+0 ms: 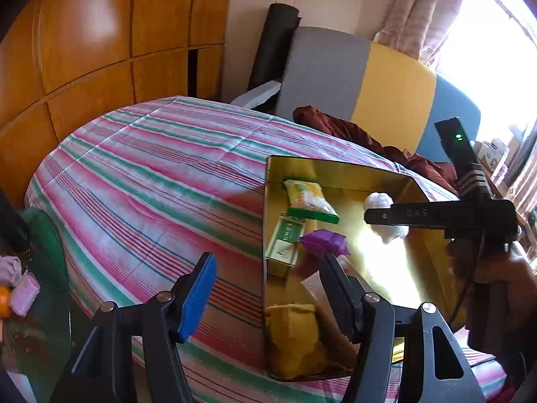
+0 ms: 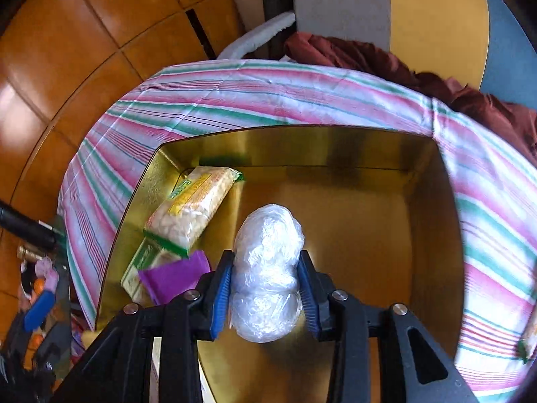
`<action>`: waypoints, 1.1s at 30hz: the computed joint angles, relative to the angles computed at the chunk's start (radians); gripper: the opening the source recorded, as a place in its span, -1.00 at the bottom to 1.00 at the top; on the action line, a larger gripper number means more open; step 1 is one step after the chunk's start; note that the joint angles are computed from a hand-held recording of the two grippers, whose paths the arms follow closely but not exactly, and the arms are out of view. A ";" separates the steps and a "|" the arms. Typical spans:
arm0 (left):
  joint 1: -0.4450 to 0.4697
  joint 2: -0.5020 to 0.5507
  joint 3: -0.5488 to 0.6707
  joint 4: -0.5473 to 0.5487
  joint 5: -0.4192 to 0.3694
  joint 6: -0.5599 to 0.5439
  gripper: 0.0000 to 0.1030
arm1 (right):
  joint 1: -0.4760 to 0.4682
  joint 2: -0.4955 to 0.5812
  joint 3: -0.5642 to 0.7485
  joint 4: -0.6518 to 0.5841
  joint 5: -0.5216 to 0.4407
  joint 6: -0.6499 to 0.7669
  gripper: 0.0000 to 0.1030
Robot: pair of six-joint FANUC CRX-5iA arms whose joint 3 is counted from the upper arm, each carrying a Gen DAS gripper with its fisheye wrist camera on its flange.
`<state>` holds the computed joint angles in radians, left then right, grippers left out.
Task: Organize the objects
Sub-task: 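Lower the plastic-wrapped bundle into the tin and open the right gripper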
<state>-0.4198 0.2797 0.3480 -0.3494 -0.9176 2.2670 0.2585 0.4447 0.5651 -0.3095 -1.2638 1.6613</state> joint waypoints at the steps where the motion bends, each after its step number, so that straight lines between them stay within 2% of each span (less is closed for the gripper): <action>1: 0.004 -0.002 -0.004 0.002 0.001 0.001 0.25 | 0.003 0.011 0.011 -0.004 -0.008 -0.011 -0.27; 4: 0.012 -0.008 -0.018 0.004 0.006 0.013 0.25 | 0.009 0.038 0.036 -0.024 -0.032 -0.023 -0.26; 6: 0.016 -0.011 -0.025 0.006 0.007 0.021 0.25 | 0.006 0.046 0.046 -0.061 -0.043 -0.016 -0.08; 10: 0.020 -0.019 -0.039 0.007 0.009 0.024 0.25 | 0.007 0.035 0.035 -0.089 -0.033 0.008 0.05; 11: 0.020 -0.020 -0.040 0.006 0.009 0.027 0.25 | 0.008 0.028 0.029 -0.085 -0.027 0.010 0.21; 12: 0.020 -0.022 -0.041 0.005 0.010 0.030 0.25 | 0.007 0.018 0.020 -0.084 -0.020 0.013 0.32; 14: 0.020 -0.023 -0.042 0.004 0.013 0.029 0.28 | 0.002 -0.006 0.001 -0.085 -0.010 0.025 0.41; 17: 0.012 -0.024 -0.037 -0.004 0.014 0.026 0.29 | 0.005 -0.061 -0.054 -0.051 0.038 0.039 0.46; 20: -0.001 -0.025 -0.025 -0.020 0.012 0.022 0.34 | 0.004 -0.120 -0.118 -0.032 0.084 0.060 0.59; 25: -0.022 -0.023 -0.006 -0.034 0.004 0.005 0.35 | -0.018 -0.201 -0.200 -0.019 0.135 0.097 0.61; 33: -0.066 -0.009 0.038 -0.057 -0.012 -0.029 0.36 | -0.098 -0.289 -0.293 -0.015 0.162 0.119 0.61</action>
